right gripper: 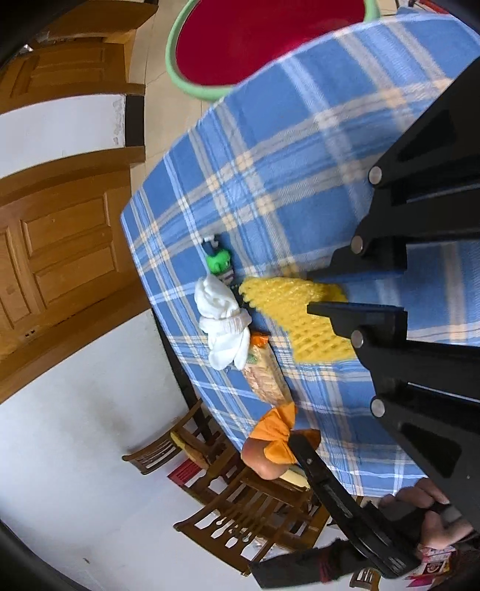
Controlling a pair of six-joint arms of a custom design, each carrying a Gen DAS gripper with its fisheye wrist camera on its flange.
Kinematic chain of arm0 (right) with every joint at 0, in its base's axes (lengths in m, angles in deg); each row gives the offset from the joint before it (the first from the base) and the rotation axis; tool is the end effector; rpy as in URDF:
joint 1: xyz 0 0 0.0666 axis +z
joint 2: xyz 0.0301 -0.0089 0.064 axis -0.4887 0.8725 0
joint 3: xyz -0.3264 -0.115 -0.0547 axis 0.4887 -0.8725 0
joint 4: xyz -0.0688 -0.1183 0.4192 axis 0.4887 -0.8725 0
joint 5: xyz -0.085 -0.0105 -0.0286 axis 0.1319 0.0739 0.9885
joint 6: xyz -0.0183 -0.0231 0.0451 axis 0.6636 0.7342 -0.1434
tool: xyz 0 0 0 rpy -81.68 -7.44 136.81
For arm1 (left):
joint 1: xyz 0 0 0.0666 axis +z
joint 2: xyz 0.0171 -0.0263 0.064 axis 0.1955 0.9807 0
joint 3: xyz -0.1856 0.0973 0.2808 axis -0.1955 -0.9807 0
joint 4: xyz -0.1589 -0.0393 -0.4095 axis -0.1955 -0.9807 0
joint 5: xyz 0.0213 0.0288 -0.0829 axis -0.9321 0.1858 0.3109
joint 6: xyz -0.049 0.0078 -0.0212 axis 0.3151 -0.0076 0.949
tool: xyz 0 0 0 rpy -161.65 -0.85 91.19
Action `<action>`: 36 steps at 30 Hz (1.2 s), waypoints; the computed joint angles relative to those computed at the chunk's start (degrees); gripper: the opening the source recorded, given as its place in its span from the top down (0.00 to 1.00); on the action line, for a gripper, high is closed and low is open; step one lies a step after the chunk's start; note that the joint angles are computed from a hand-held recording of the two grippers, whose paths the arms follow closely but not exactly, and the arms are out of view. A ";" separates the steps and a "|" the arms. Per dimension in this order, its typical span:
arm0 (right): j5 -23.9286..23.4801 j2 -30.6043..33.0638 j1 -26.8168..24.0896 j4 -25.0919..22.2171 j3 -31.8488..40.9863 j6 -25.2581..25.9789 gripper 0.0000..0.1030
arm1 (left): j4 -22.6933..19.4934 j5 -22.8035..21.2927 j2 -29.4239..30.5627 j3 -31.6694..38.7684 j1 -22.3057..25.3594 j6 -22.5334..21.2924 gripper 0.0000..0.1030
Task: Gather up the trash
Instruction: 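Grasp the second yellow foam net with the right tool while the left tool holds the orange bag, then carry the orange bag and foam net over the bucket and open both tools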
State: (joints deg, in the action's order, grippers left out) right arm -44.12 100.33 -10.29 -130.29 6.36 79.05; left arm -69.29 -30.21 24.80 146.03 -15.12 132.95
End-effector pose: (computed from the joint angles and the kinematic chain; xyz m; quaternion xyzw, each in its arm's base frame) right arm 0.4863 0.1829 0.4796 -0.1729 0.9109 0.2731 0.2564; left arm 0.4037 -0.1828 0.4675 -0.2963 0.8843 -0.0145 0.3606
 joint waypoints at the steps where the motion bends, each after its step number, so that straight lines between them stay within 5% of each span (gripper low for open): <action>1: -0.01 -0.89 -0.52 0.29 -0.70 -0.09 0.89 | 0.07 0.03 0.02 0.00 -0.02 -0.09 0.81; 19: -0.40 -7.31 -9.95 2.41 -4.91 -1.61 0.89 | -0.76 0.67 3.16 3.51 -2.49 -1.71 0.81; 36: -2.59 -6.97 -18.99 5.22 -5.19 -3.85 0.89 | -2.66 2.26 15.91 19.72 -8.26 -7.94 0.81</action>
State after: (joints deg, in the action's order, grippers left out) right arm -46.71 93.36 -29.28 -125.07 1.17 75.20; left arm -71.95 -27.96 40.71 165.75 -23.38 125.01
